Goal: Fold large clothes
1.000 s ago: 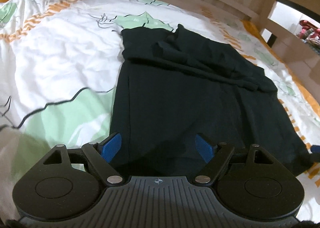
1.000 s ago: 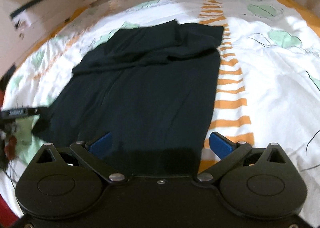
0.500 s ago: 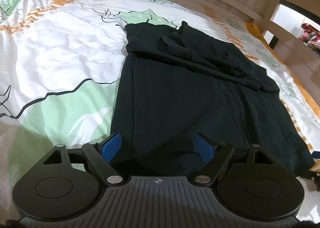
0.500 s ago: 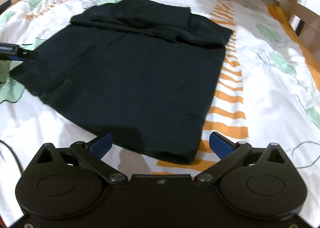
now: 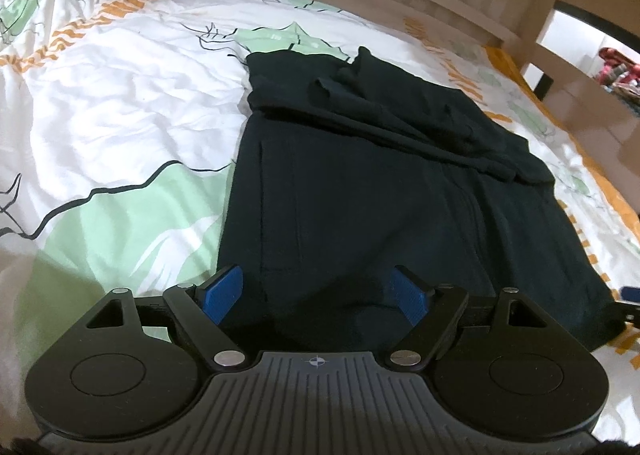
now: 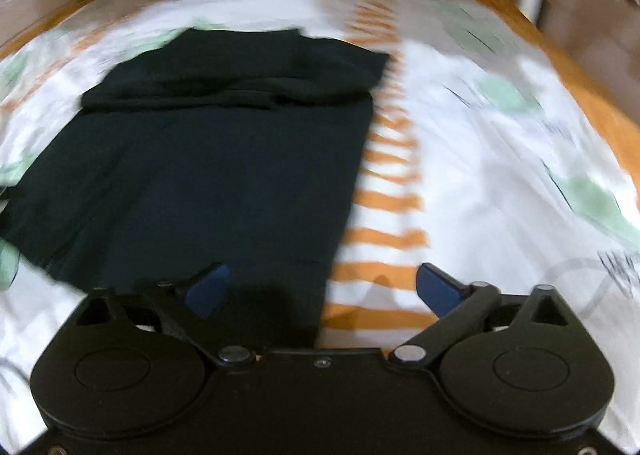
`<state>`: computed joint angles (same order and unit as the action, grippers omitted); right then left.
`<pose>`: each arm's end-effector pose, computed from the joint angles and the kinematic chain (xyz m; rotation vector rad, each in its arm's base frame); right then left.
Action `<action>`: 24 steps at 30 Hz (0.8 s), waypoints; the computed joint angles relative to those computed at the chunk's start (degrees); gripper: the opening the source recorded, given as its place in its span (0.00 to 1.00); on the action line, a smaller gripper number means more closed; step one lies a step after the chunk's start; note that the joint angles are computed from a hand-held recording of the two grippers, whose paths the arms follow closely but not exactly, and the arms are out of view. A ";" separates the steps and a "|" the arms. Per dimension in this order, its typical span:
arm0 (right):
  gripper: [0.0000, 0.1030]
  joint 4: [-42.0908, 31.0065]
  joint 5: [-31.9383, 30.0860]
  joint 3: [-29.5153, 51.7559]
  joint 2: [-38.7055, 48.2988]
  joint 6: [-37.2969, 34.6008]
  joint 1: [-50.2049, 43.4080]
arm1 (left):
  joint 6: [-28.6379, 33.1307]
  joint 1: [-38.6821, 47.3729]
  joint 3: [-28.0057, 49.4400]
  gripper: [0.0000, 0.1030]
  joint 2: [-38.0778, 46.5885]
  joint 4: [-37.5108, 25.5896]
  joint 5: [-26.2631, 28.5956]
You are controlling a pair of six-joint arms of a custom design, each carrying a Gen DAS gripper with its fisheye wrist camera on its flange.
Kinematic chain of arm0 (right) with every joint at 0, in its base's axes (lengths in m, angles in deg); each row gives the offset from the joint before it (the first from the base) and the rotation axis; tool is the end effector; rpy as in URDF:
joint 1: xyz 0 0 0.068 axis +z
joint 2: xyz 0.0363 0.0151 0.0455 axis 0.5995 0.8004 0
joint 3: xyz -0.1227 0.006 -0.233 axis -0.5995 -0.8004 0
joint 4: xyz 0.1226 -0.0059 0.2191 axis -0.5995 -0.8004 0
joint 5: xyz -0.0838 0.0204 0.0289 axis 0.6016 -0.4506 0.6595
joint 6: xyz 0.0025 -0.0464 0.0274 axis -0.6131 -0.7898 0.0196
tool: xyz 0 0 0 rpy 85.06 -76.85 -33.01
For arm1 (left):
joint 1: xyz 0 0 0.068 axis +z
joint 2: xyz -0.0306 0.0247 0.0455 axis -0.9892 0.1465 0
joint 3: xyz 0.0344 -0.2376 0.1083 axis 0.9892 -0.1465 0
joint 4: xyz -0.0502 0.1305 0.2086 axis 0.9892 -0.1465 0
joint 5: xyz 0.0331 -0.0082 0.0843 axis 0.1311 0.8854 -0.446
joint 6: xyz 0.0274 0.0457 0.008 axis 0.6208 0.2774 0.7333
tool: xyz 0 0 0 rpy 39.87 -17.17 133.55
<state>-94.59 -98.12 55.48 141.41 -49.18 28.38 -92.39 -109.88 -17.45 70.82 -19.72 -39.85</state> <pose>0.2495 -0.0311 0.1906 -0.1827 2.4075 0.0282 0.2980 -0.1572 0.1743 0.0125 2.3729 -0.3620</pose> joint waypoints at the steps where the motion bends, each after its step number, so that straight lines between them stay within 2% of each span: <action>1: 0.51 0.48 1.41 -0.46 0.23 -0.63 1.52 | 0.01 0.14 -0.14 0.78 -0.09 0.23 0.16; 4: 0.54 1.47 4.17 -0.46 2.88 -0.36 4.03 | -0.70 0.33 -0.88 0.78 -0.52 0.96 0.60; 9: 0.57 0.34 2.79 2.11 5.97 1.63 3.02 | -0.42 0.19 -0.68 0.78 -0.32 0.81 0.43; 10: 0.51 -0.01 3.00 2.27 6.15 1.29 3.15 | -0.38 0.20 -0.68 0.78 -0.38 0.79 0.48; 11: 0.34 0.00 3.24 2.34 6.38 0.98 3.40 | -0.45 0.19 -0.81 0.78 -0.53 0.89 0.50; 15: 0.12 -1.63 2.34 3.59 6.60 1.19 2.28 | -0.87 0.68 -1.85 0.78 -1.69 1.73 1.24; 17: 0.09 -4.34 2.44 5.18 6.72 1.18 -0.84 | -1.37 0.71 -2.75 0.78 -2.43 2.66 1.15; 20: 0.09 -7.42 -2.48 7.16 8.49 3.24 -5.50 | -1.94 0.57 -1.90 0.78 -1.81 1.85 0.85; 24: 0.09 -6.68 2.07 6.13 7.50 1.49 -1.97 | -1.75 0.39 -0.82 0.78 -1.24 0.38 0.43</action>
<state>-101.28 -96.05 61.60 148.91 -47.69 26.41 -94.14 -109.50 -18.27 69.57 -19.34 -39.42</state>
